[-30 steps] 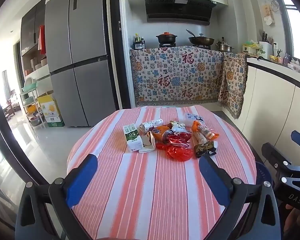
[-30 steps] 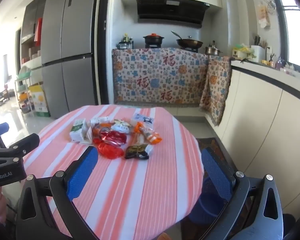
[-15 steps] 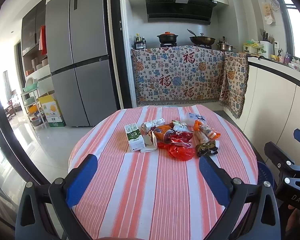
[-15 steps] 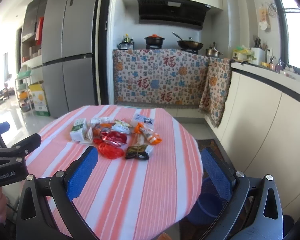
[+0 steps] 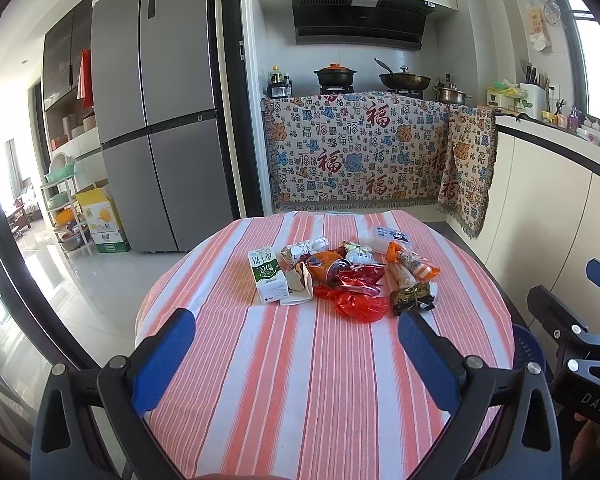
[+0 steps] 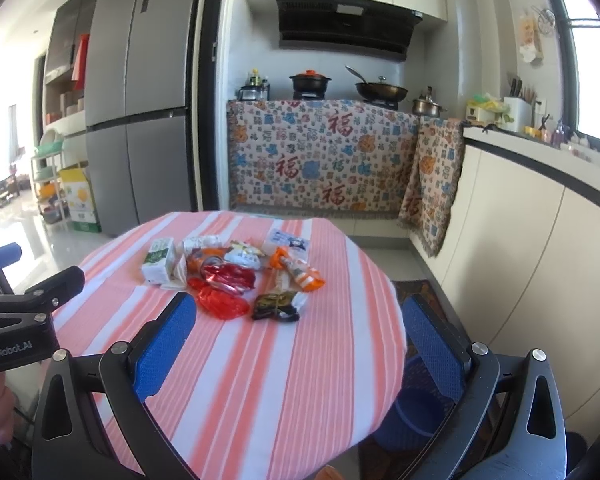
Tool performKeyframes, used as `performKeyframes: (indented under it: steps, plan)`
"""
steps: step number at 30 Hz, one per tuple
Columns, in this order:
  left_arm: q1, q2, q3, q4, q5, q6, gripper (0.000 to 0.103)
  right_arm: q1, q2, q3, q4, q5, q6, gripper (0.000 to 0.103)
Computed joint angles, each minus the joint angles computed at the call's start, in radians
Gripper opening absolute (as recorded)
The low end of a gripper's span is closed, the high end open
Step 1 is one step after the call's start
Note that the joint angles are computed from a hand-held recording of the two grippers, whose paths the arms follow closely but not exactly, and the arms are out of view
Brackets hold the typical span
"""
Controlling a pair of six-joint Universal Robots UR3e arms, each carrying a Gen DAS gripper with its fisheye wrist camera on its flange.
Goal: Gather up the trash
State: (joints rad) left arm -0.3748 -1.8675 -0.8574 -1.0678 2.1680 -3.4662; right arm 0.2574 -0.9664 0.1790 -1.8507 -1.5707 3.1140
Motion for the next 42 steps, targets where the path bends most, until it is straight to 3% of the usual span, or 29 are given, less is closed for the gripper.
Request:
performKeyframes:
  steps: [42]
  plan:
    - [-0.006,-0.028,0.096,-0.086,-0.009,-0.019,0.103,0.000,-0.087,0.204,-0.115,-0.003,-0.006,0.103]
